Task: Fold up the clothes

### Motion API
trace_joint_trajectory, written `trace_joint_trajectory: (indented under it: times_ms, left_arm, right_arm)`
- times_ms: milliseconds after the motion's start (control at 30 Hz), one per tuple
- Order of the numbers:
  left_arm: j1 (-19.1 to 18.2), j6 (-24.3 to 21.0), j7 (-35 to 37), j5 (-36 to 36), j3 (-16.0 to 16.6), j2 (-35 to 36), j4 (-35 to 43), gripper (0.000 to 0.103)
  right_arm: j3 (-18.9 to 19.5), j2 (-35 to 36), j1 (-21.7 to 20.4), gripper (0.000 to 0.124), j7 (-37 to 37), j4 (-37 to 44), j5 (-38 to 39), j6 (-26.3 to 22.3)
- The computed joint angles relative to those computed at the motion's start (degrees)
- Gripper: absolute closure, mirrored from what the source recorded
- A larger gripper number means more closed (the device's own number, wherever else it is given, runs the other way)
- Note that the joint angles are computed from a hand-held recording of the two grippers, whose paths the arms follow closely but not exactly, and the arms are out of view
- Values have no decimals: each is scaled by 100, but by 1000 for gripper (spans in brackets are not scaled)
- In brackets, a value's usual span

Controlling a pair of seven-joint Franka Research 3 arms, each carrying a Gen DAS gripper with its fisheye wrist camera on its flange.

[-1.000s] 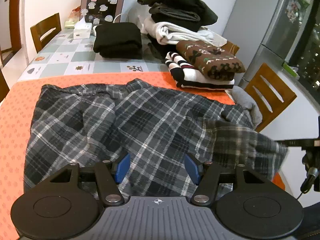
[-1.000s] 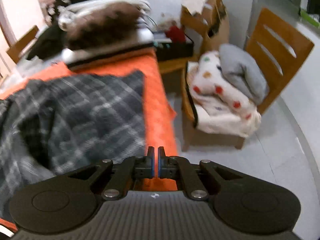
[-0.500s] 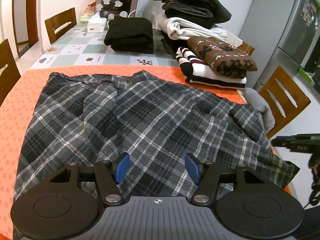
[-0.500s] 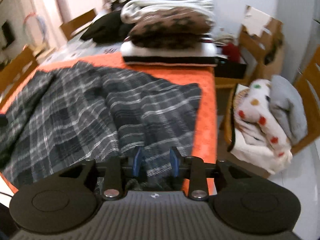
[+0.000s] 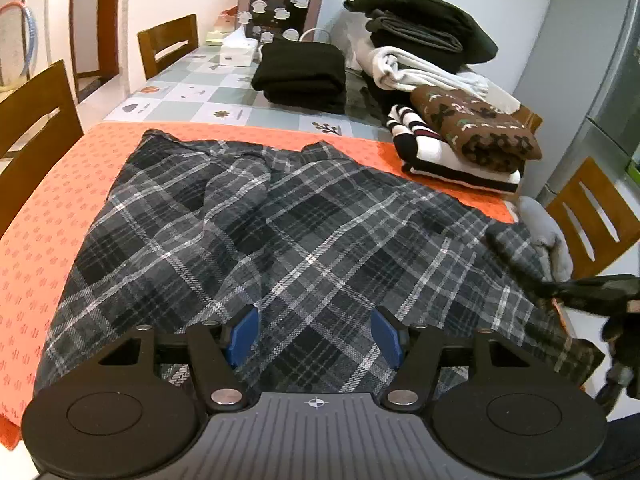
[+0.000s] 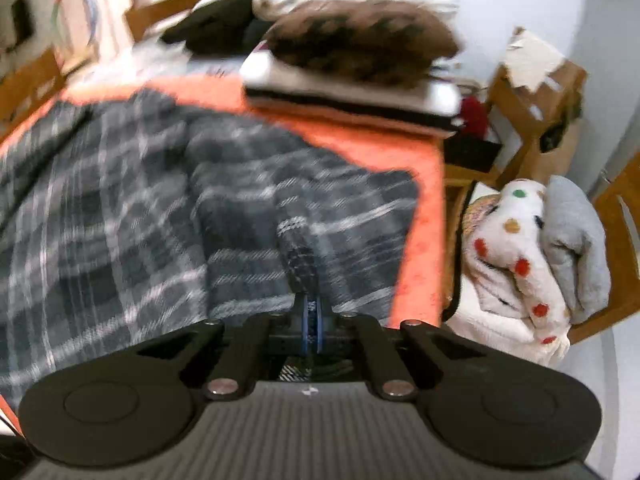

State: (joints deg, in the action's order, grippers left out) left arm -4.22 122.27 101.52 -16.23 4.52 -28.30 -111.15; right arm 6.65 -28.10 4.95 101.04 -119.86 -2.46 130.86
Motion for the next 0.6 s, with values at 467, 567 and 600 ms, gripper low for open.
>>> trace_joint_trajectory:
  times_ms: [467, 567, 600]
  left_arm:
    - [4, 218, -24, 37, -75, 208, 67, 38]
    - [49, 355, -37, 116, -117, 264, 33, 38]
    - [66, 401, -47, 146, -128, 286, 18, 38]
  right_arm:
    - [-77, -639, -1032, 114, 1131, -428, -627, -598]
    - [-198, -761, -918, 106, 1074, -444, -471, -534]
    - [-226, -793, -878, 100, 1030, -432, -404, -513]
